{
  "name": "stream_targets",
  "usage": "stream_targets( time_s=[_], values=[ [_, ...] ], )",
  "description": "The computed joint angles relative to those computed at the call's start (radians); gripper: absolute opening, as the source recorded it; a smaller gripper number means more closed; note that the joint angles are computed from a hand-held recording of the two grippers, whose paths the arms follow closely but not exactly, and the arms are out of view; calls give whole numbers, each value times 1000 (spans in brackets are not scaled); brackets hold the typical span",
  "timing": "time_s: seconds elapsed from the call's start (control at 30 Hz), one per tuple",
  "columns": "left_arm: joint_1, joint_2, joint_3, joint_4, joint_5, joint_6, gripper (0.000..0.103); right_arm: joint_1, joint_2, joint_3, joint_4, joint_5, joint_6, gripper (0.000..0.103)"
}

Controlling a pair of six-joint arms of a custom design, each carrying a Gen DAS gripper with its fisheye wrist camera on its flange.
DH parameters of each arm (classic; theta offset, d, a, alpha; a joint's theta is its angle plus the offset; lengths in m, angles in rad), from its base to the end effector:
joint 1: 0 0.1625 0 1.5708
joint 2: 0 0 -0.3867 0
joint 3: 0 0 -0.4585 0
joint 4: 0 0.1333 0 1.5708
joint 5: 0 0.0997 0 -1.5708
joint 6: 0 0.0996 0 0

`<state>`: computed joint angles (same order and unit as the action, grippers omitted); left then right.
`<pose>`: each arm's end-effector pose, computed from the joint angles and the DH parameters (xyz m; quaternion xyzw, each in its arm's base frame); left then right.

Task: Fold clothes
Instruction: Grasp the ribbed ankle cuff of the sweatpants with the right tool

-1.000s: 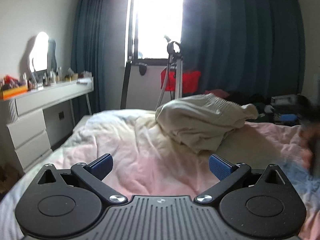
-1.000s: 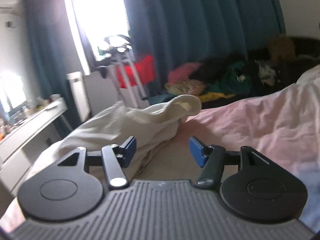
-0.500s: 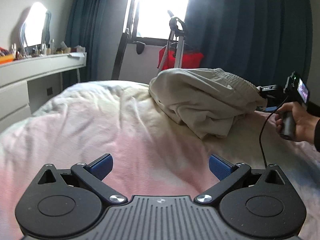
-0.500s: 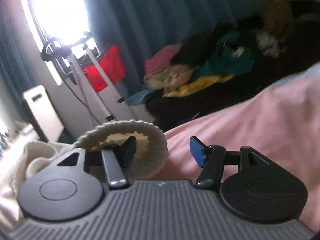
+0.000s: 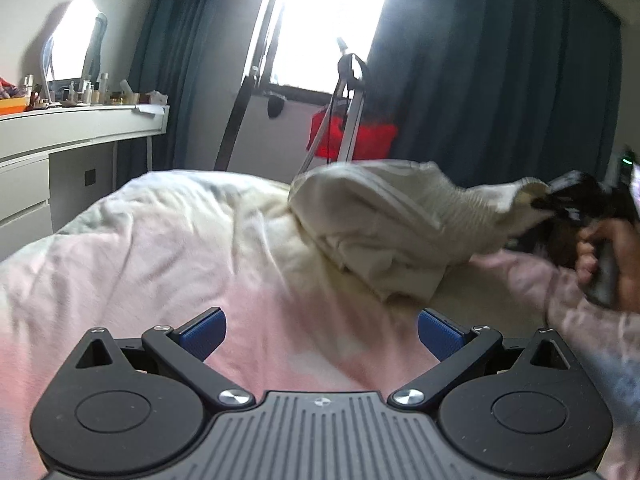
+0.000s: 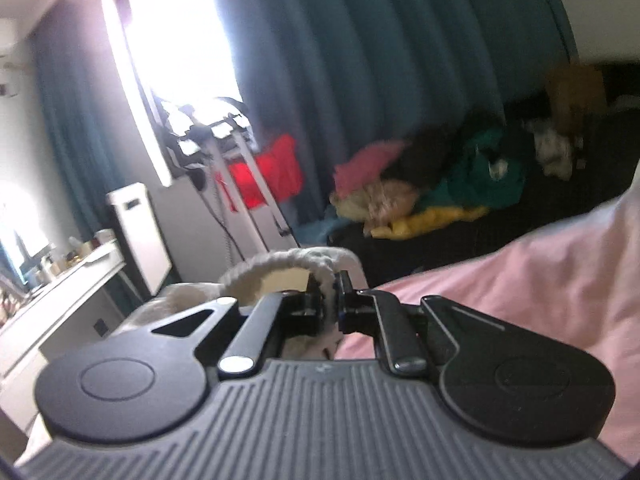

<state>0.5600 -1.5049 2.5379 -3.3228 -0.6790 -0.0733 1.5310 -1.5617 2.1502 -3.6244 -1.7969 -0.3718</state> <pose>-0.2071 -0.3786 0.1732 0.2462 0.8220 -0.4802 0.1821 0.0913 -0.4960 0.3836 0.0477 -0.7410 0.6333 0.2179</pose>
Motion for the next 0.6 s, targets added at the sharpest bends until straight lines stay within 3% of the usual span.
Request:
stream_targets(
  time_s=[0.13, 0.23, 0.33, 0.47, 0.6],
  values=[
    [-56, -68, 35, 25, 22, -12, 103, 136, -155, 179, -69, -69, -102, 10],
    [-110, -139, 73, 59, 29, -20, 103, 279, -230, 314, -176, -159, -151, 10],
    [-177, -248, 122, 149, 39, -53, 103, 432, -289, 425, -230, -275, -124, 10],
    [-288, -456, 192, 363, 64, -141, 103, 652, -309, 508, -275, -485, -133, 10],
    [-413, -716, 250, 713, 84, -274, 103, 794, -388, 582, -164, -679, -25, 10]
  ],
)
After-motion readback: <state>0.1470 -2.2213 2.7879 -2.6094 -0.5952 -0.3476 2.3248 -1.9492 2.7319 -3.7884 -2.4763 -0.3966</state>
